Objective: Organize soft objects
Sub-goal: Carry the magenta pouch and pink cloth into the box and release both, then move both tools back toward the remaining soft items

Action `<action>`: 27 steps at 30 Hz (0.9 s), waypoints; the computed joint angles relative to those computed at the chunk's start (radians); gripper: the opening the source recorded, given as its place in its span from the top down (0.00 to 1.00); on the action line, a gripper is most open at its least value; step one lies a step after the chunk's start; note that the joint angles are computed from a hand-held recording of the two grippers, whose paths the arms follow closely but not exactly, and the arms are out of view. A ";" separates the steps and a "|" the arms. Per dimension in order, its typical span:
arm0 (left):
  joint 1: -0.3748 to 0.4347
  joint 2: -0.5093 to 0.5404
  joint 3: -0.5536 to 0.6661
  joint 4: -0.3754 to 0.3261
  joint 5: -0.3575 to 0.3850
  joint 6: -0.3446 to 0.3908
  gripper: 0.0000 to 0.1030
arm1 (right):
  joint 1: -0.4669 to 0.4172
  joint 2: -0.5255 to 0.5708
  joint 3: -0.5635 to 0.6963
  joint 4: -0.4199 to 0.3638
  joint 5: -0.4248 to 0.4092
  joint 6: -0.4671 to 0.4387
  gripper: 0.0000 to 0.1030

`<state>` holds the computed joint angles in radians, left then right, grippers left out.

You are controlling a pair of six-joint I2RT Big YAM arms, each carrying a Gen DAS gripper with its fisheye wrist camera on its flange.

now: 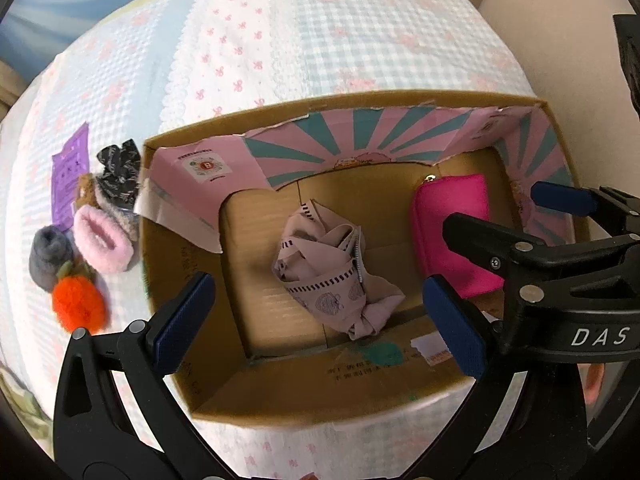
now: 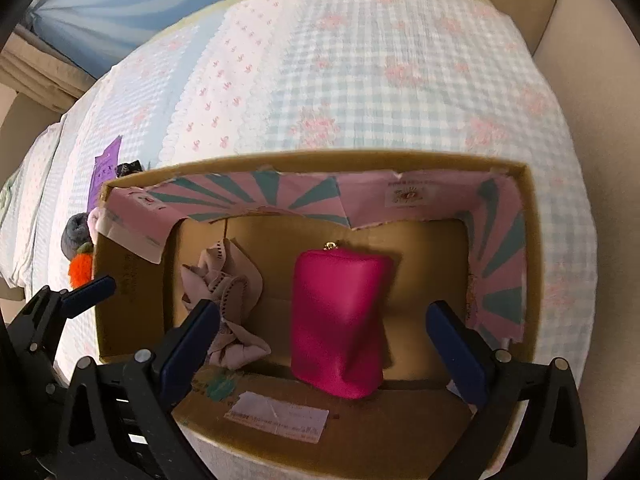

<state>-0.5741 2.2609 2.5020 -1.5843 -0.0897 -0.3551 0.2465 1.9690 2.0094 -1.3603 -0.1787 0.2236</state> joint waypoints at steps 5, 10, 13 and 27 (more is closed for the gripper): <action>-0.005 -0.067 -0.048 0.029 -0.009 -0.005 0.00 | 0.008 -0.052 0.000 -0.005 0.015 0.011 0.01; -0.013 -0.156 -0.086 0.051 -0.028 -0.003 0.00 | 0.013 -0.145 -0.012 -0.012 0.050 0.064 0.00; -0.021 -0.218 -0.108 0.066 -0.038 -0.003 0.00 | 0.021 -0.211 -0.025 -0.019 0.097 0.091 0.00; -0.030 -0.506 -0.125 0.087 -0.148 0.032 0.00 | 0.160 -0.371 0.172 -0.154 0.374 0.205 0.00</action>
<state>-0.6044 1.7544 2.3772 -1.4968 -0.2379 -0.3227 0.4061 1.5980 2.1814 -1.5141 0.1952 0.4281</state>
